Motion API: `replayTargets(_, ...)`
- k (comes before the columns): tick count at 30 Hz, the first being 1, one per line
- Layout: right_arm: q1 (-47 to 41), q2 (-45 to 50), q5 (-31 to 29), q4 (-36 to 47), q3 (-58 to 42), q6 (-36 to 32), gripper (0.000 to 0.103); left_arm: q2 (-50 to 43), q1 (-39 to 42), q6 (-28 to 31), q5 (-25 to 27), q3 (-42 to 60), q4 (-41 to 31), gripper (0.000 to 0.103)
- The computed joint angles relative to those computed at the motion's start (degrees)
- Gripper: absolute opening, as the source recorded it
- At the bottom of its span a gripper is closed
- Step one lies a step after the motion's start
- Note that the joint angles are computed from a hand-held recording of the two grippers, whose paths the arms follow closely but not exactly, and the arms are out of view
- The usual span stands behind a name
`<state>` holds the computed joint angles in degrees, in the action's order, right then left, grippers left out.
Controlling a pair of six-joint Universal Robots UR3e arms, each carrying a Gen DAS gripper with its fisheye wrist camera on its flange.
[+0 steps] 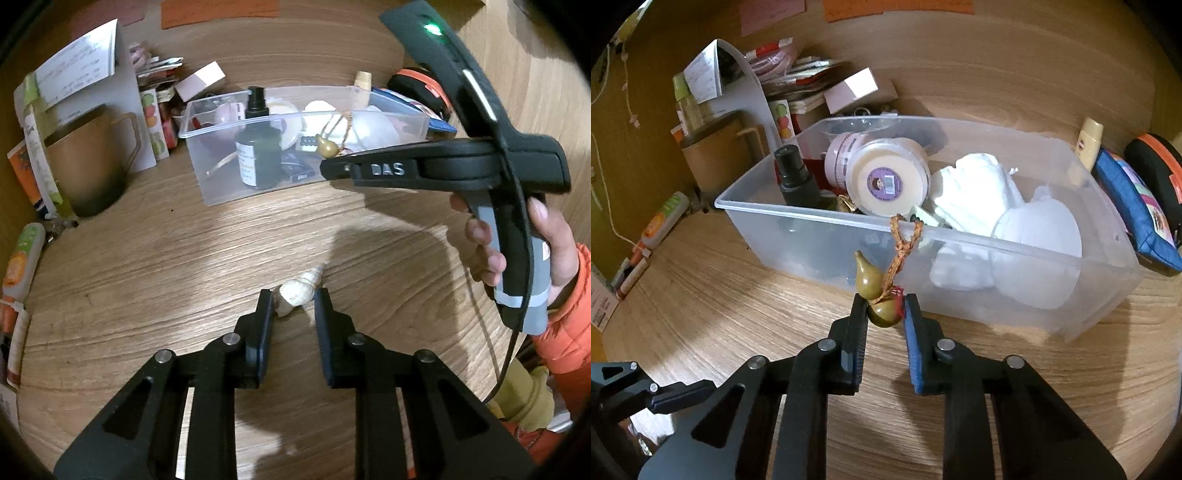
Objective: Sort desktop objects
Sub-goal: 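Grasp the white seashell with the left tool while the right tool grasps the green gourd charm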
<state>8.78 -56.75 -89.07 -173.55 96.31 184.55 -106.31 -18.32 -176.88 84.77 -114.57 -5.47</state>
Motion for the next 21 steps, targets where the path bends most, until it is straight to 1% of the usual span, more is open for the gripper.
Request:
replayTargets(1, 0.1, -0.1, -0.1, -0.4, 0.3, -0.2, 0.017, 0.3, 0.5, -0.2, -0.8, -0.2, -0.2, 0.02)
replayTargets(2, 0.1, -0.3, 0.0, -0.5, 0.6, -0.5, 0.017, 0.7, 1.3, -0.4, -2.0, -0.4, -0.5, 0.008)
replayTargets(3, 0.2, -0.5, 0.3, -0.9, 1.0, -1.0, 0.017, 1.1, 1.9, -0.4, -3.0, -0.4, -1.3, 0.006)
replayTargets(9, -0.2, -3.0, 2.1, -2.7, 4.0, -2.6, 0.017, 1.5, 3.5, -0.9, -3.3, -0.9, -1.1, 0.006)
replayTargets(12, -0.3, -4.1, 1.9, -3.2, 4.7, -3.3, 0.017, 2.5, 4.8, -0.9, -6.7, -1.7, -1.2, 0.006)
replayTargets(13, -0.3, -4.1, 1.9, -3.0, 4.5, -3.4, 0.017, 2.6, 4.8, -0.7, -7.0, -1.8, -1.0, 0.007)
replayTargets(15, -0.9, -4.6, 2.9, -3.0, 4.8, -3.6, 0.017, 2.3, 4.1, -0.2, -6.4, -1.1, -0.9, 0.01)
replayTargets(19, -1.8, -5.3, 3.9, -3.2, 5.6, -3.7, 0.017, 0.3, 2.9, 0.6, -5.8, 1.9, -2.9, 0.011)
replayTargets(21, -2.2, -5.6, 4.2, -3.2, 6.0, -3.8, 0.017, -1.4, 2.0, 1.2, -5.0, 3.9, -3.9, 0.017)
